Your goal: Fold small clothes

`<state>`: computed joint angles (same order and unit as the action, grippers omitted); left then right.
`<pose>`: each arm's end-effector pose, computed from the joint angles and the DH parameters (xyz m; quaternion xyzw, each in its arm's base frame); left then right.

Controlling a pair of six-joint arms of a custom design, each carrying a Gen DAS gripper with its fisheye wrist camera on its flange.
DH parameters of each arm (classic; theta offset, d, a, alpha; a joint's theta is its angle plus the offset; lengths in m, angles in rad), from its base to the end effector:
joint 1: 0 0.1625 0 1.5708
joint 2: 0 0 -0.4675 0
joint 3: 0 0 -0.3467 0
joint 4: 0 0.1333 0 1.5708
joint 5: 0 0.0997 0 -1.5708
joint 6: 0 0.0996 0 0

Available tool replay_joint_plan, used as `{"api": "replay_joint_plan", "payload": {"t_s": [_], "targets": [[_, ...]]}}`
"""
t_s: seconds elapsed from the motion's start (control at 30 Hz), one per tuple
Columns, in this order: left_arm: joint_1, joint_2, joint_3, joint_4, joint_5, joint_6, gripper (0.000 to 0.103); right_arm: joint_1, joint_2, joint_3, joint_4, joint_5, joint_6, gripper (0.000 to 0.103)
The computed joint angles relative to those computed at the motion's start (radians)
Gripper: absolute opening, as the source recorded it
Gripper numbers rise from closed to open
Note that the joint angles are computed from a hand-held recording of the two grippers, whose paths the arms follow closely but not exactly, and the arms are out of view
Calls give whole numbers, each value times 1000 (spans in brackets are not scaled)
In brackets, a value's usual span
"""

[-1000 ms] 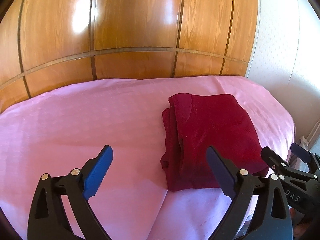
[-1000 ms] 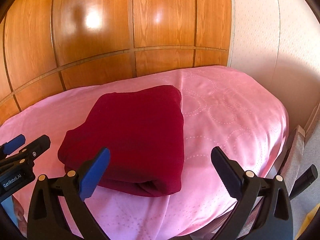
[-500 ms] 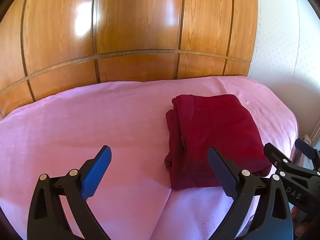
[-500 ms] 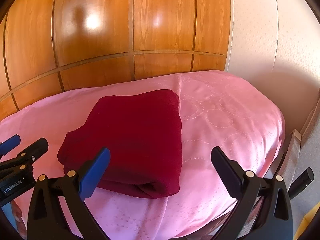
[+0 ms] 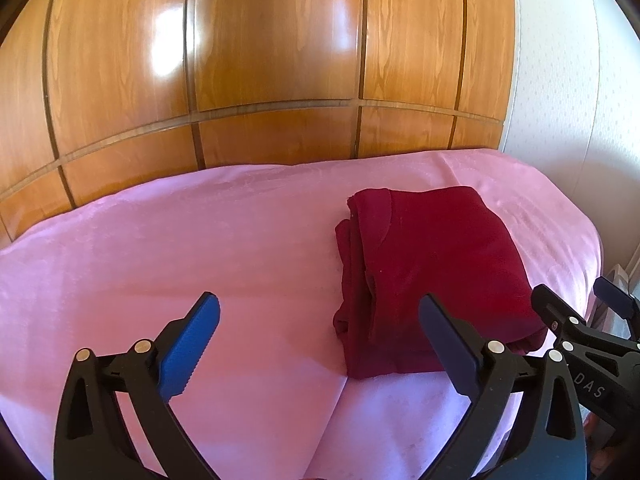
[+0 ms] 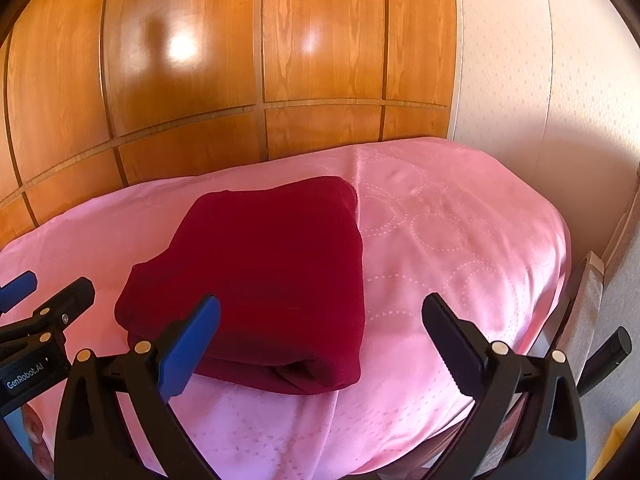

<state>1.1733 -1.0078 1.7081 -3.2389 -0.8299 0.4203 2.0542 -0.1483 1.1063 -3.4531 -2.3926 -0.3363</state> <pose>-0.0596 -0.6601 0.3749 0.1735 0.8241 -0.4300 0.3254 0.4141 -0.6590 -0.0133 0.1636 -0.8236 0.4339 0.3265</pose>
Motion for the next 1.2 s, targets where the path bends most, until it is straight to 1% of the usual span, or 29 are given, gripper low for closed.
{"api": "replay_joint_plan", "payload": {"t_s": [0.67, 0.73, 0.77, 0.83, 0.9, 1.0, 1.13, 1.2], "targets": [[-13, -11, 8, -26, -15, 10, 99, 1, 3, 8, -4, 9, 14, 101], [-17, -5, 15, -64, -9, 18, 99, 0, 3, 10, -2, 12, 19, 101], [-15, -6, 21, -91, -23, 22, 99, -1, 3, 8, 1, 14, 19, 101], [-13, -6, 24, -114, -40, 30, 99, -2, 8, -1, 10, 9, 17, 101], [-10, 0, 17, -126, -36, 39, 97, -2, 8, -6, 27, 9, 25, 101], [-2, 3, 4, -94, -33, 25, 97, 0, 12, -13, 24, 9, 24, 101], [6, 10, -17, -38, 7, -27, 99, -4, 13, -16, 29, 14, 21, 101], [13, 11, -25, -10, 14, -51, 99, -7, 13, -18, 37, 16, 22, 101]]}}
